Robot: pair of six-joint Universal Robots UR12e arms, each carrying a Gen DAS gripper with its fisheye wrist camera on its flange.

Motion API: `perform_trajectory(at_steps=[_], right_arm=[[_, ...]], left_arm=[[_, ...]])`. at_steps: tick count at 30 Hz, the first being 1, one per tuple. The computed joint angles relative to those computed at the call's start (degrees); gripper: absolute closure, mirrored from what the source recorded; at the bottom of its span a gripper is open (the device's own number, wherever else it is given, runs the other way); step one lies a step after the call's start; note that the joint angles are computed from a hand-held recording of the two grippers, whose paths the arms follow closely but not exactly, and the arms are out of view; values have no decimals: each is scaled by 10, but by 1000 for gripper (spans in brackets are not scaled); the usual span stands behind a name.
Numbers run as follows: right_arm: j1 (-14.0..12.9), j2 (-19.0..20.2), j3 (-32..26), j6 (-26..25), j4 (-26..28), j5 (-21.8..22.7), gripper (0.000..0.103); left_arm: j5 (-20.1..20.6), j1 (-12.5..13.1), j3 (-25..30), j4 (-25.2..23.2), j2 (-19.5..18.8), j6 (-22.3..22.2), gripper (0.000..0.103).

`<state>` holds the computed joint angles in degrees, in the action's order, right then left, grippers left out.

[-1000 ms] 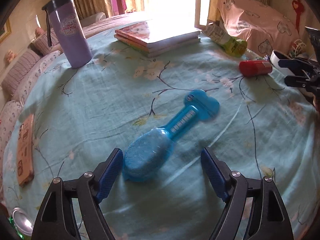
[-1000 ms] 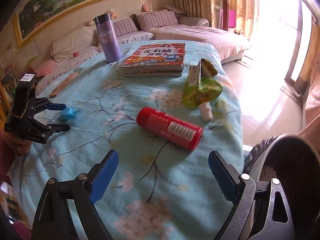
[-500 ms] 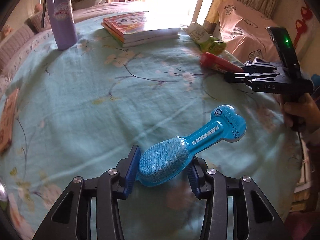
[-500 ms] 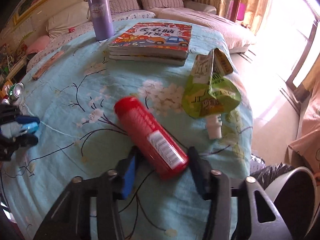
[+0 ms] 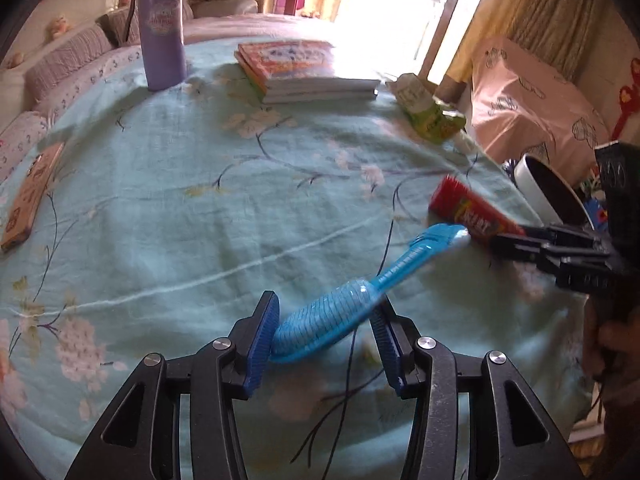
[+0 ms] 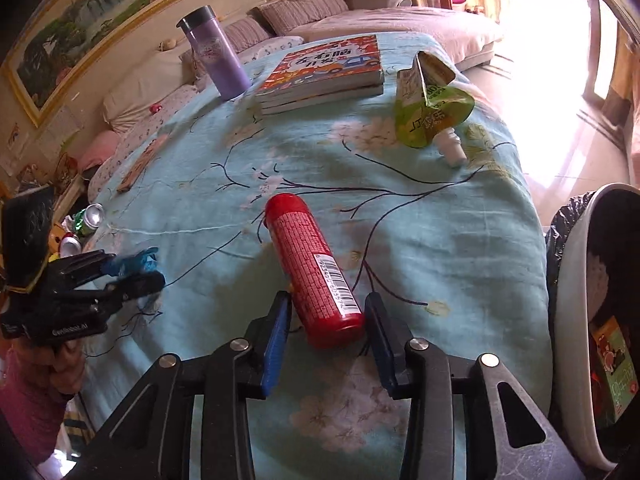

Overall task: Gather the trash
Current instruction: 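Grasp the blue brush with the left tool while the right tool grasps the red cylinder, then carry the blue brush and red cylinder with both tools over the bin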

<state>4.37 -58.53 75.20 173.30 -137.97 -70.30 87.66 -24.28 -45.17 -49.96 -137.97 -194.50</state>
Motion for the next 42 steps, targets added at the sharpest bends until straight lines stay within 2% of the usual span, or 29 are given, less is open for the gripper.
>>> perform_trajectory(at_steps=[1, 4, 8, 9, 10, 15, 20, 23, 27, 29, 30, 32, 34, 42], right_arm=[[0, -1, 4, 3, -12, 1, 51], [6, 2, 4, -4, -35, -18, 49], [8, 11, -5, -11, -30, -20, 50], [10, 12, -5, -11, -31, -25, 51], [11, 12, -4, -9, -37, -29, 56], [7, 2, 18, 10, -62, -13, 64], [-5, -18, 56, 57, -99, 22, 66], [-6, -27, 70, 63, -101, 20, 66], [-7, -25, 65, 54, -82, 27, 63], [-3, -21, 57, 48, -80, 15, 58], [-2, -20, 55, 45, -80, 13, 53], [3, -13, 47, 37, -79, -1, 52], [7, -13, 46, 27, -82, -15, 65], [-9, -46, 99, 72, -146, 4, 68]], left_arm=[[7, -1, 1, 6, -1, -1, 57], [11, -5, 3, 16, -7, -5, 58], [8, -8, 4, 18, -12, -7, 85], [6, -8, 5, 21, -13, -9, 87], [1, -8, 1, 27, -11, -11, 88], [-5, -10, -25, 63, 3, -23, 89], [-16, -15, -45, 81, 13, -32, 90], [-27, -19, -51, 79, 16, -31, 90], [-34, -21, -54, 71, 18, -31, 90], [-33, -22, -56, 72, 19, -31, 90], [-33, -23, -55, 72, 19, -31, 90], [-31, -24, -55, 72, 20, -33, 90], [-27, -26, -55, 75, 21, -35, 90], [-35, -37, -32, 72, 13, -18, 90]])
